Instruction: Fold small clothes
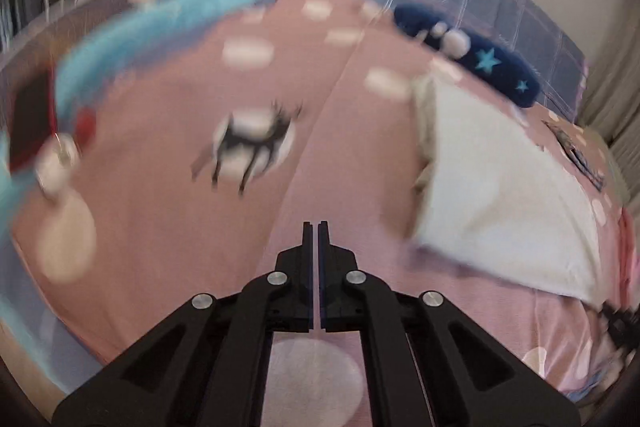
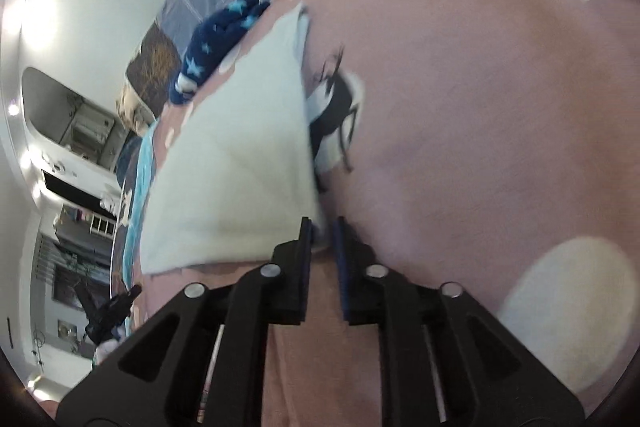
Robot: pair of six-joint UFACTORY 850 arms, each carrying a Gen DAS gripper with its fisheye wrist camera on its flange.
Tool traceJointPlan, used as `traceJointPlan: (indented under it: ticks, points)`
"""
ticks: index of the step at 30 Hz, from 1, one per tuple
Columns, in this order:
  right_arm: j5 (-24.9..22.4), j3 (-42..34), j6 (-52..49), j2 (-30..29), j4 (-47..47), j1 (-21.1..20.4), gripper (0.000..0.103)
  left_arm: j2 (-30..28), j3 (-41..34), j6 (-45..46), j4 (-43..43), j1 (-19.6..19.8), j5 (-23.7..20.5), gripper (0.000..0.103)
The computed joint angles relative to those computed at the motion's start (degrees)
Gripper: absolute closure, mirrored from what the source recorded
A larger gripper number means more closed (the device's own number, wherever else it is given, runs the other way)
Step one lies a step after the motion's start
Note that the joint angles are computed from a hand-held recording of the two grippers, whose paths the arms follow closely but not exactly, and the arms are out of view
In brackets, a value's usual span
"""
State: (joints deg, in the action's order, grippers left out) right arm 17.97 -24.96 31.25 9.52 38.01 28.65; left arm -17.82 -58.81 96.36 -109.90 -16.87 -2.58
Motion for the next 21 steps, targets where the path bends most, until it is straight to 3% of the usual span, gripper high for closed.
traceJointPlan:
  ticks: [3, 5, 8, 14, 21]
  points:
    - [1.2, 0.1, -3.1, 1.1, 0.4, -1.3, 0.089, 1.7, -1.8, 8.6, -1.2, -4.5, -4.4, 0.093]
    - [2.2, 0.5, 1.5, 1.3, -6.2, -2.8, 0.088, 0.6, -4.1, 3.3, 9.0, -9.0, -8.9, 0.074]
    - [1.2, -1.0, 4.8, -0.2, -12.7, -6.3, 0.087, -5.2, -10.1, -6.9, 26.9, -16.2, -15.5, 0.074]
    - [-1.8, -5.7, 30.7, -4.7, -47.0, -15.5, 0.087, -15.8, -22.4, -24.7, 56.6, -28.1, -17.0, 0.068]
    - [-2.6, -16.8, 62.2, -15.5, -89.0, -22.3, 0.087, -18.6, -24.3, -35.8, 75.0, -34.2, -10.9, 0.066]
